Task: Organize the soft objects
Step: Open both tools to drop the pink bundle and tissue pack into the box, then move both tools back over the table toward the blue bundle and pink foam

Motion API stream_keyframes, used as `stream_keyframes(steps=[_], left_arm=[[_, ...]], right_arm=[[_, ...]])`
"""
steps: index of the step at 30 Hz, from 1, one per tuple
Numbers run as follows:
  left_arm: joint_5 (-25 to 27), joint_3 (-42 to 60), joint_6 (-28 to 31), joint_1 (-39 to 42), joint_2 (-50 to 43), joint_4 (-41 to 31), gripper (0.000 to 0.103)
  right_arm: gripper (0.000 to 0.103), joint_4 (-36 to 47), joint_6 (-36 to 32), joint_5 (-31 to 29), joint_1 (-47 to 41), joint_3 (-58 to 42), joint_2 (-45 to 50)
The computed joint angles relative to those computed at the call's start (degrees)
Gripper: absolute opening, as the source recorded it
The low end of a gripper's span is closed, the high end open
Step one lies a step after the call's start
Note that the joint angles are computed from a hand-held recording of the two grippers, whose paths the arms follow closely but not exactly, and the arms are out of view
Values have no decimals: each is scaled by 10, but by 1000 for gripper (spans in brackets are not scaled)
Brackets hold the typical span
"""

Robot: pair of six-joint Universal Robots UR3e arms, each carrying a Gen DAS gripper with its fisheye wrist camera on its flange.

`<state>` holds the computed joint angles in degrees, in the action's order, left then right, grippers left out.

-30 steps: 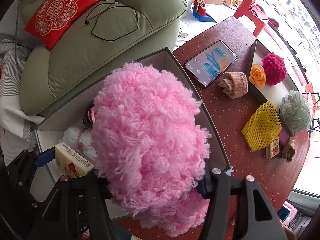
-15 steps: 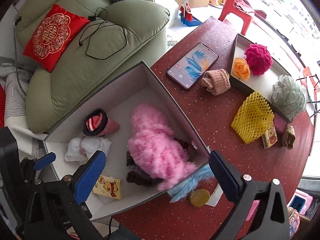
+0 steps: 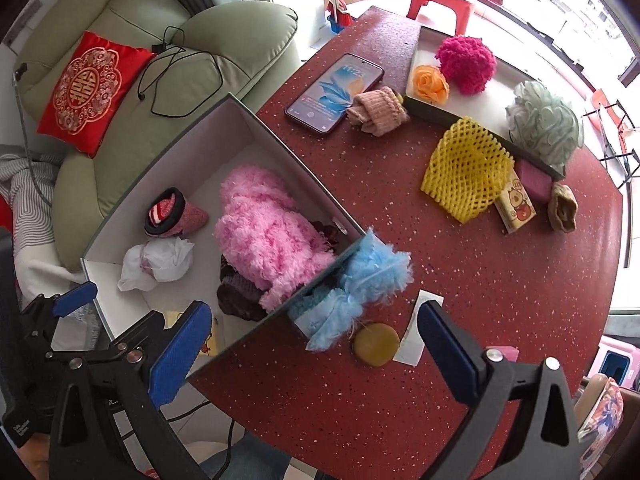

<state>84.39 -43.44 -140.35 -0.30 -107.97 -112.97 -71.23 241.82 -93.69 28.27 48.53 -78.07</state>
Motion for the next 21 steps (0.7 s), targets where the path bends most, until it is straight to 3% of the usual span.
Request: stream_keyframes(steps=[12, 21], left_arm=[[2, -69, 31, -49, 68, -8, 102], [-47, -114, 132, -111, 135, -92, 102]], right_arm=[[103, -53, 121, 9, 27, 264, -204], [103, -38, 267, 27, 81, 426, -353]])
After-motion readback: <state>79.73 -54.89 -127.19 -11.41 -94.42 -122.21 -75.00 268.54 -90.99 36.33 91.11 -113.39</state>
